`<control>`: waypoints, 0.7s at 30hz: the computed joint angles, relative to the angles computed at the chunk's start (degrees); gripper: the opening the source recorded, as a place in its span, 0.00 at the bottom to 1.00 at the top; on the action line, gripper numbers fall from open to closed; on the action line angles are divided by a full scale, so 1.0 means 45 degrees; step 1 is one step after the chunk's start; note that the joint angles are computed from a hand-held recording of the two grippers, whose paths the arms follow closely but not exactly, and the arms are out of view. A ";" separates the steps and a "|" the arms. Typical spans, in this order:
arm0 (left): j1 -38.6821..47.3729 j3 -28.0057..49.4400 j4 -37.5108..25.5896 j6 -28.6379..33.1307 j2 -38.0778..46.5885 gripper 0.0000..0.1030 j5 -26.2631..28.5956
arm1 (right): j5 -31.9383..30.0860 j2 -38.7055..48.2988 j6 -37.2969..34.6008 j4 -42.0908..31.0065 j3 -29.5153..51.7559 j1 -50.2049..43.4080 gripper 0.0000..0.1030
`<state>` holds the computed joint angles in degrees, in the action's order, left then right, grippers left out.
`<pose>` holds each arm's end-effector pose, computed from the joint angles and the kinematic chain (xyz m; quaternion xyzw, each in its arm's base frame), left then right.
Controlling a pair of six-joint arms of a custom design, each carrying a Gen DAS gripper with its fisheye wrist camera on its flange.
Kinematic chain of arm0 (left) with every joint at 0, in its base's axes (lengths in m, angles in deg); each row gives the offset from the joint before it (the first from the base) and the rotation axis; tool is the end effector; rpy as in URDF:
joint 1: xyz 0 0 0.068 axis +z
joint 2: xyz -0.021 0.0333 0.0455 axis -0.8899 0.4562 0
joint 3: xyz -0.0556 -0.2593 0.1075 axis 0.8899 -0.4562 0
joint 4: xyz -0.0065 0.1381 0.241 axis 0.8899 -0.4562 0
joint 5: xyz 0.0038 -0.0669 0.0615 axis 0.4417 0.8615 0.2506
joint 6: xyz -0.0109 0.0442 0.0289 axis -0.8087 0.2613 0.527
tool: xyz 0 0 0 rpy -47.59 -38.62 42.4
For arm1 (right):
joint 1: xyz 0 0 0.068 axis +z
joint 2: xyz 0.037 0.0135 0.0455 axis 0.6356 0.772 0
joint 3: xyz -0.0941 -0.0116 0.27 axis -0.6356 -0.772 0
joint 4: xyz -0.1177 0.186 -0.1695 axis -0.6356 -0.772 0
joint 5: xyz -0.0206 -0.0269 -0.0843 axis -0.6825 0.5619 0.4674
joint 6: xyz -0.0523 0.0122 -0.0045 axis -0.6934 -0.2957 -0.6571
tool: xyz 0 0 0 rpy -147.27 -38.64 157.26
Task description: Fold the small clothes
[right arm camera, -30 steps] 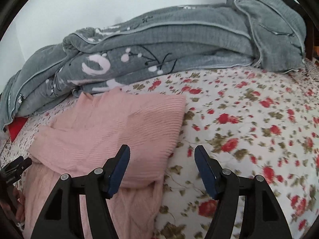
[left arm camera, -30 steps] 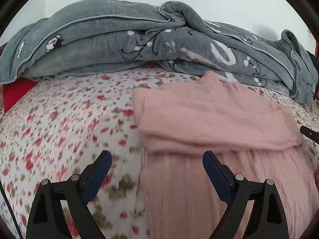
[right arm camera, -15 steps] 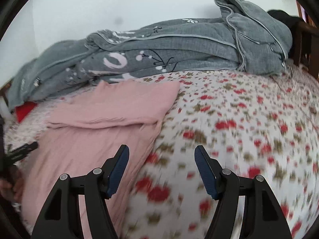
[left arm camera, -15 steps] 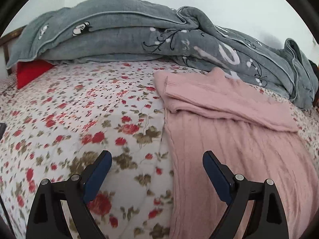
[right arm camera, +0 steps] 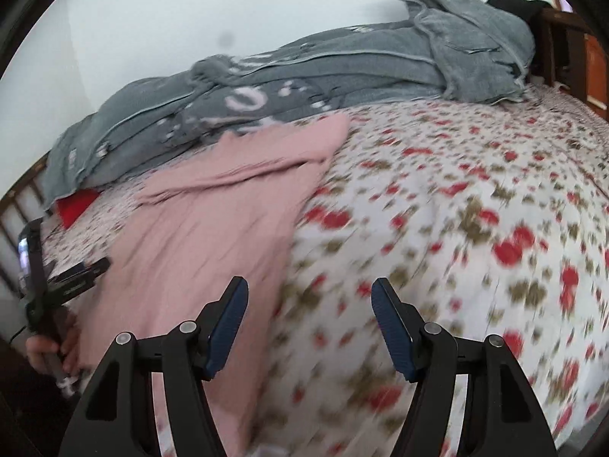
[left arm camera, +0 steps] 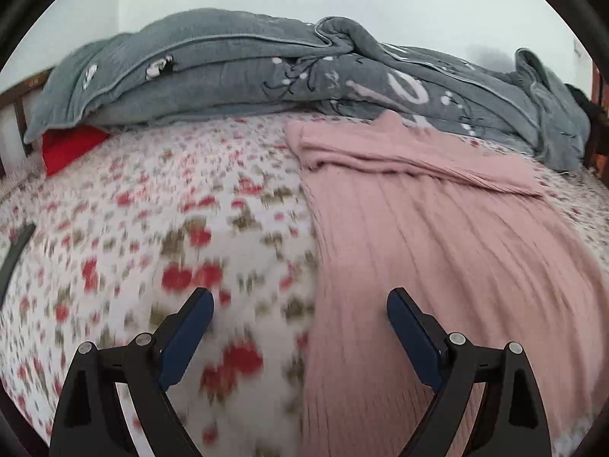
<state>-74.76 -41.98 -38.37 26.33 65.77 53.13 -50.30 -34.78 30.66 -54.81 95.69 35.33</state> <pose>0.2822 -0.0570 0.1308 0.0507 0.9103 -0.0252 0.4100 0.1579 -0.0062 0.1756 0.1072 0.9060 0.0975 0.3976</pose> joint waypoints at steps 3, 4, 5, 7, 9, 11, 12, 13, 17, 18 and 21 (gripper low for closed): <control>0.0719 -0.0445 -0.1959 0.0014 -0.1341 0.89 0.1782 | -0.0429 -0.1682 0.0369 -0.1185 -0.0276 0.0936 0.66; 0.0933 -0.0627 -0.2328 0.0030 -0.1693 0.89 0.2257 | -0.0469 -0.1887 0.0494 -0.1340 -0.0337 0.1263 0.67; 0.1187 -0.0894 -0.2615 -0.0005 -0.2133 0.89 0.2757 | -0.0382 -0.2058 0.0719 -0.1419 -0.0450 0.1655 0.67; 0.1542 -0.1483 -0.3278 0.0215 -0.3150 0.88 0.3547 | 0.0013 -0.1948 0.1215 -0.1237 -0.0729 0.2353 0.67; 0.1477 -0.2090 -0.3741 0.0493 -0.4051 0.85 0.3606 | 0.0207 -0.1536 0.1630 -0.0914 -0.0982 0.2709 0.66; 0.1211 -0.2448 -0.3917 0.0571 -0.4426 0.76 0.3340 | 0.0032 -0.1813 0.1804 -0.0658 -0.1376 0.2626 0.60; 0.1048 -0.2580 -0.3992 0.0638 -0.4520 0.68 0.3155 | -0.0029 -0.2077 0.1863 -0.0572 -0.1578 0.2564 0.57; 0.0840 -0.2663 -0.3983 0.0671 -0.4479 0.59 0.2903 | 0.0175 -0.2235 0.1968 -0.0530 -0.1703 0.2606 0.55; 0.0570 -0.2965 -0.3286 0.0489 -0.4345 0.51 0.2398 | 0.1498 -0.2216 0.2230 -0.0300 -0.1996 0.3197 0.31; 0.0665 -0.3082 -0.3138 0.0472 -0.4455 0.47 0.2584 | 0.1476 -0.2432 0.2250 -0.0211 -0.2151 0.3151 0.31; 0.0970 -0.3633 -0.2481 0.0501 -0.4840 0.40 0.3177 | 0.1540 -0.2867 0.2083 -0.0296 -0.2347 0.3210 0.29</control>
